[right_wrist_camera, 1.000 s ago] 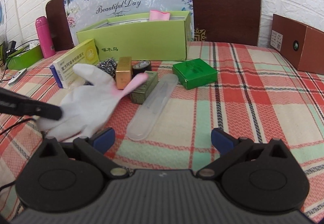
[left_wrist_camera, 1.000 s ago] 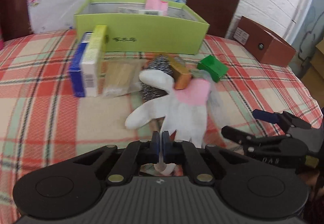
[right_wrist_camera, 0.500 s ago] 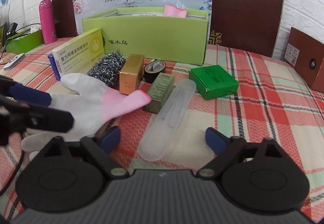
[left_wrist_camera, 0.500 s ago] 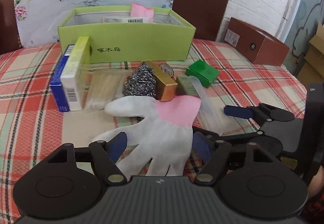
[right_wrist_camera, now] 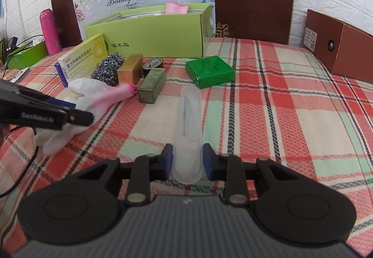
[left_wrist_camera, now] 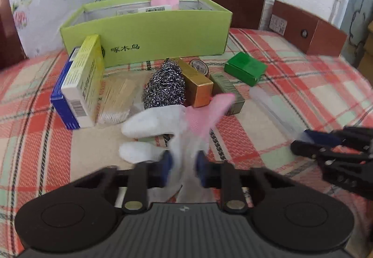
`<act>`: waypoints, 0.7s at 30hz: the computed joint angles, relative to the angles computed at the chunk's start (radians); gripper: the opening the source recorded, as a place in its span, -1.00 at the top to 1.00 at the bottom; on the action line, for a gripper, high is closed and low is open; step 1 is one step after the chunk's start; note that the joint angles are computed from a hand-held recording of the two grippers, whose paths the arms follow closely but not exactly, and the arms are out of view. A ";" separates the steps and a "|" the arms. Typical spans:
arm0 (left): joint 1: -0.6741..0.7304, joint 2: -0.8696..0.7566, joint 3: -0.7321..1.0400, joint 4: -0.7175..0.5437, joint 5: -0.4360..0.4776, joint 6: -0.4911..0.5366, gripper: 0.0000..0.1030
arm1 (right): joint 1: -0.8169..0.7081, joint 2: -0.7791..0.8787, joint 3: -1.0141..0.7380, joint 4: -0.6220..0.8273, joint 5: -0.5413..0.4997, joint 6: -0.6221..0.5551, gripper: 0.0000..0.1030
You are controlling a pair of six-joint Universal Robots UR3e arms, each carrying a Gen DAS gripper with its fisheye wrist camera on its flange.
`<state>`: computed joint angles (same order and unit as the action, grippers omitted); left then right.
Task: Organize objects
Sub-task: 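Grasp the white glove with left tool while right tool grasps the clear tube, then carry the glove and clear tube into the lime-green box and release both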
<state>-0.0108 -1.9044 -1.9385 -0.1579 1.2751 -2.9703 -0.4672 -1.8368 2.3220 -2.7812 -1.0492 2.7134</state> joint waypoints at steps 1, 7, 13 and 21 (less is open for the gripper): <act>0.021 0.014 -0.007 -0.015 -0.023 -0.015 0.73 | 0.008 0.007 0.000 -0.012 -0.004 0.007 0.37; 0.051 0.021 -0.044 0.028 -0.027 -0.048 0.54 | 0.069 0.069 -0.016 -0.087 -0.036 0.023 -0.08; 0.006 -0.027 -0.001 0.060 0.014 -0.032 -0.15 | 0.121 0.167 -0.075 -0.156 -0.079 0.072 -0.08; 0.013 0.006 0.012 -0.023 -0.016 0.006 0.80 | 0.162 0.228 -0.128 -0.173 -0.112 0.074 0.48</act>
